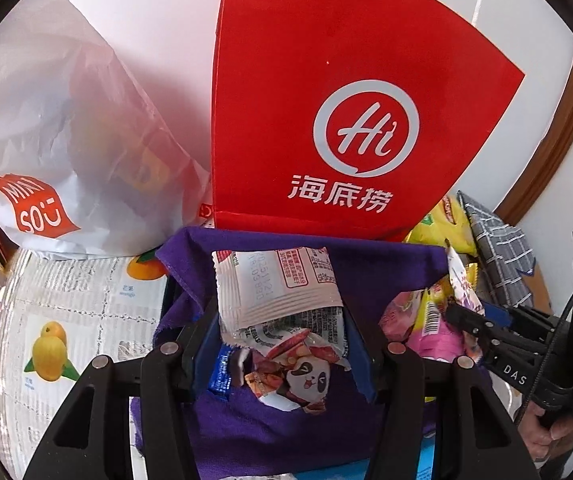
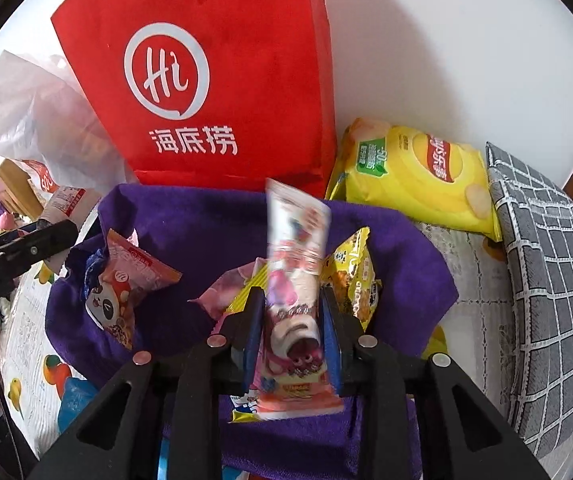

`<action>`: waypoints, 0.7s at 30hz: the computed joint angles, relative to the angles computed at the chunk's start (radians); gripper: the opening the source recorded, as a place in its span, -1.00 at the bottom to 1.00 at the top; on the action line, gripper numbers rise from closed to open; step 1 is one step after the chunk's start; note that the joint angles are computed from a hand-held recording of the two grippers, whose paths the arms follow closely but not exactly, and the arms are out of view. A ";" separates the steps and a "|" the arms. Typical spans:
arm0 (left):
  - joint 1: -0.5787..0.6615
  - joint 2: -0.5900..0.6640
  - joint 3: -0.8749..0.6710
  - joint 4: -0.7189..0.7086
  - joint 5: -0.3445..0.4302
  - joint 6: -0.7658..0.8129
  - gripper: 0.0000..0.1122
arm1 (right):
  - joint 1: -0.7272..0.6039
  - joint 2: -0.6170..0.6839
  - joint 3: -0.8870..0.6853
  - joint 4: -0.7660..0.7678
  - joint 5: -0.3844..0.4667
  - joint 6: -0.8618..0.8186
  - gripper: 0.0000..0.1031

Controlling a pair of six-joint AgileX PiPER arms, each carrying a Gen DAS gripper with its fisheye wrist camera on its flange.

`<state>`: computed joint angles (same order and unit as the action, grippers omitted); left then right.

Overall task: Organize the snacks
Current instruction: 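Open both grippers to drop the tube snack and white packet onto the towel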

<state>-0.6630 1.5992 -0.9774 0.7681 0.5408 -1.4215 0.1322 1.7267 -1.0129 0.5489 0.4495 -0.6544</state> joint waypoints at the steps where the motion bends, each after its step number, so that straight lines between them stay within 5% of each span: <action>1: 0.003 0.001 0.000 -0.014 -0.009 0.010 -0.04 | -0.001 -0.001 0.000 0.000 0.002 0.001 -0.40; 7: 0.013 0.023 -0.011 -0.108 -0.070 0.111 -0.04 | -0.004 -0.029 0.012 0.023 0.008 -0.029 -0.15; 21: -0.005 0.084 -0.068 -0.188 -0.025 0.200 -0.07 | -0.017 -0.098 0.040 0.102 0.014 -0.100 -0.12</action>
